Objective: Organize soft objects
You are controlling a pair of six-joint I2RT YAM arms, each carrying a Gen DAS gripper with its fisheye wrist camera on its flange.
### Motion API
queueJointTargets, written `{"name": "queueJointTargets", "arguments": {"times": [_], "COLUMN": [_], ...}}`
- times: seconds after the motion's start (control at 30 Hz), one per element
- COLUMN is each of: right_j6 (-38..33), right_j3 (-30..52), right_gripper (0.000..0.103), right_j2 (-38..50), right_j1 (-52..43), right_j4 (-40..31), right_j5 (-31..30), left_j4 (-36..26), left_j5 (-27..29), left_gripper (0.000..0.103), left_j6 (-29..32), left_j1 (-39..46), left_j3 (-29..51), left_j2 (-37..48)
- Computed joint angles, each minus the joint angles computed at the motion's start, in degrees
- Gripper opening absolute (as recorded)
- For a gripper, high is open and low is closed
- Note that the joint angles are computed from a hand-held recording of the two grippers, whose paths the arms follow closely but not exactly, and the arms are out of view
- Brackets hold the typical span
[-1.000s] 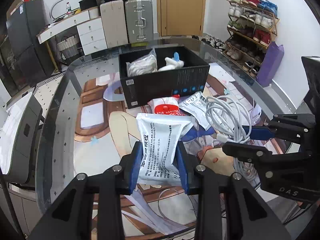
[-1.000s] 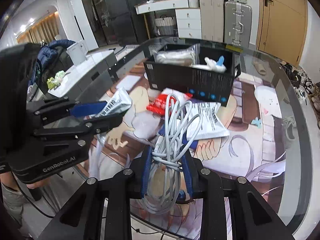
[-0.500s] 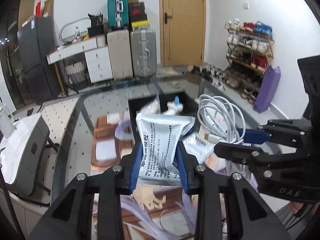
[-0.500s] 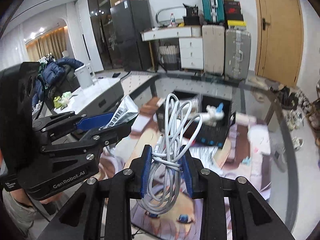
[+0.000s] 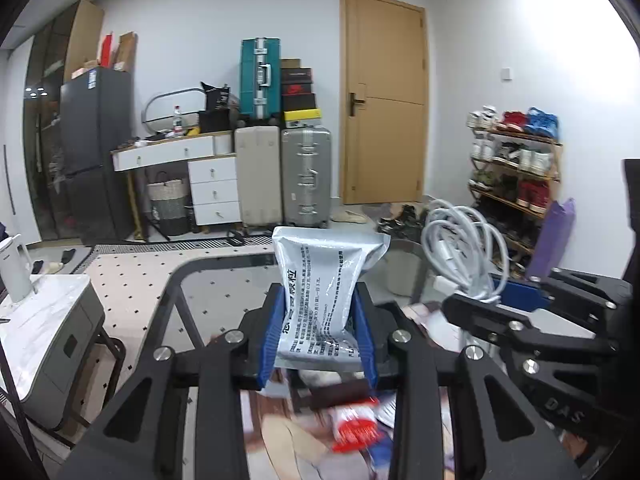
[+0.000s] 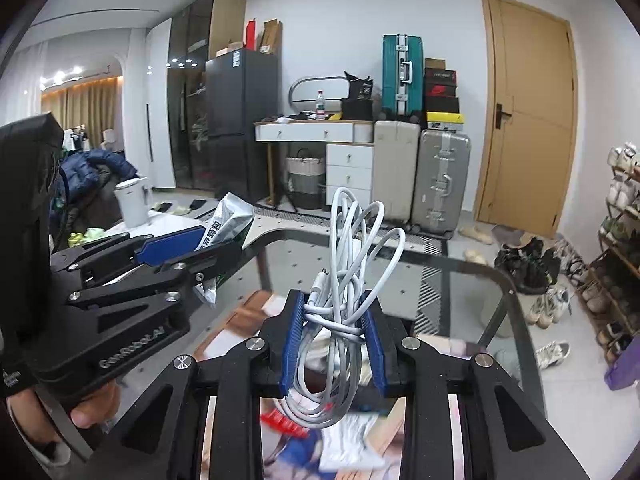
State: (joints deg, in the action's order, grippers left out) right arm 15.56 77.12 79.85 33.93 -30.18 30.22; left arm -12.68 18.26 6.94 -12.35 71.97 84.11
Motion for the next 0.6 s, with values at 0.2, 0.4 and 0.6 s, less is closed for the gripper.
{"name": "queueJointTargets", "arguments": {"times": [0.2,0.4,0.6], "right_j6": [-0.8,-0.2,0.6], "right_j3": [2.0,3.3,4.0], "right_gripper": [0.029,0.029,0.029], "right_j2": [7.6,12.6,16.7], "right_j1": [-7.3,-12.6,-15.7], "right_j4": [5.3,8.1,8.7], "right_j5": [-5.8,-9.2,-13.1], "left_j4": [-1.6,-0.5,-3.0], "left_j5": [-4.8,-6.6,-7.9], "left_gripper": [0.032,0.032,0.032], "left_j6": [-2.8,-4.3,-3.4], "left_j1": [-1.4,-3.3,-5.9], "left_j3": [7.6,11.8,15.5], "left_j2": [11.1,18.2,23.9]}}
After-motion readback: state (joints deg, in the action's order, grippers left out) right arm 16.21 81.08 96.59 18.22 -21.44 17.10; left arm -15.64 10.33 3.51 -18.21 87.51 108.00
